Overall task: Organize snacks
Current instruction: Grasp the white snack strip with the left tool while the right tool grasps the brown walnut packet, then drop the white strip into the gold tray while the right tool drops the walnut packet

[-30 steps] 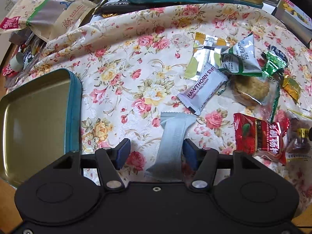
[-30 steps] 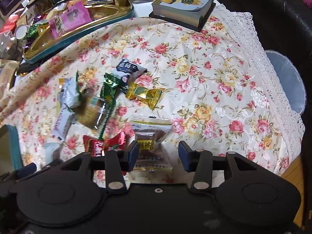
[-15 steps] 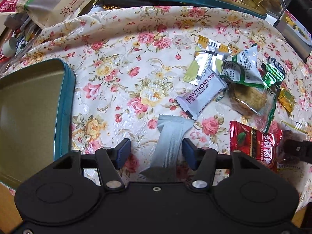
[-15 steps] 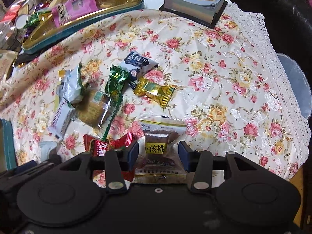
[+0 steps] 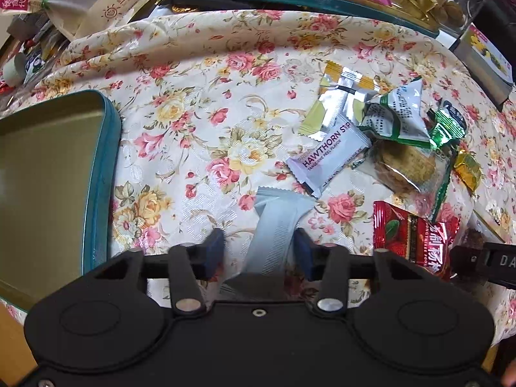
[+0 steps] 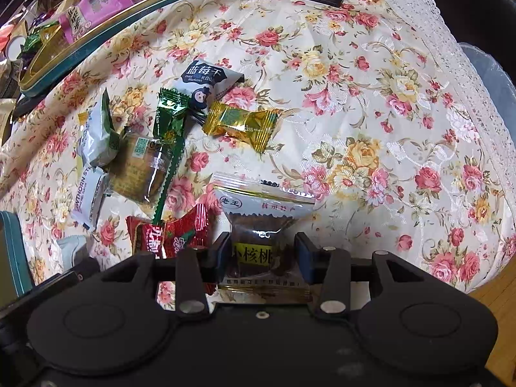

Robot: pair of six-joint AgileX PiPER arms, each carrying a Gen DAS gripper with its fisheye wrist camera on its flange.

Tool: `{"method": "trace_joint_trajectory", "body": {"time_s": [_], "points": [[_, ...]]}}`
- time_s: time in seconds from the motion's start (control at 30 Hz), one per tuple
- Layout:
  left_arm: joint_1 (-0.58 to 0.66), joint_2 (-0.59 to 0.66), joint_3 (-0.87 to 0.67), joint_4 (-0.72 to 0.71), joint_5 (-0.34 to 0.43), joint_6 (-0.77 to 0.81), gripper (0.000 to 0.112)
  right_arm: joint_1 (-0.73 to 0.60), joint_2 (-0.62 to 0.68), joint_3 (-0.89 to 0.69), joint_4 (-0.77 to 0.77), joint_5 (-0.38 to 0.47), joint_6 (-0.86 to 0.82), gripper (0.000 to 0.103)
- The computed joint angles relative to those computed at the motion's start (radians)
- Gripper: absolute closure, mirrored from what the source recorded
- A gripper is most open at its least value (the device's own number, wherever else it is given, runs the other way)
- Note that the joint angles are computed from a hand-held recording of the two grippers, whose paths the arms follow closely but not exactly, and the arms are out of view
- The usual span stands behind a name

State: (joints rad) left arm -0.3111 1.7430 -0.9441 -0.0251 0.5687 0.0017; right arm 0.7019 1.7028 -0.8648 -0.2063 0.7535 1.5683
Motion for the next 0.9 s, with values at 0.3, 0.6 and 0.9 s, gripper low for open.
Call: {"method": "trace_joint_trajectory", "body": {"time_s": [0.3, 0.6, 0.9], "points": [[0.065, -0.065, 0.008, -0.053, 0.087, 0.057, 0.085, 0.067, 0.021, -0.111, -0.084, 0.145, -0.002, 0.067], [0.188, -0.201, -0.099, -0.001, 0.181, 0.060, 0.085, 0.131, -0.075, -0.215, -0.232, 0.222, 0.122, 0.067], [0.357, -0.185, -0.253, 0.158, 0.169, 0.076, 0.085, 0.222, 0.105, -0.553, -0.290, 0.275, 0.039, 0.067]]}}
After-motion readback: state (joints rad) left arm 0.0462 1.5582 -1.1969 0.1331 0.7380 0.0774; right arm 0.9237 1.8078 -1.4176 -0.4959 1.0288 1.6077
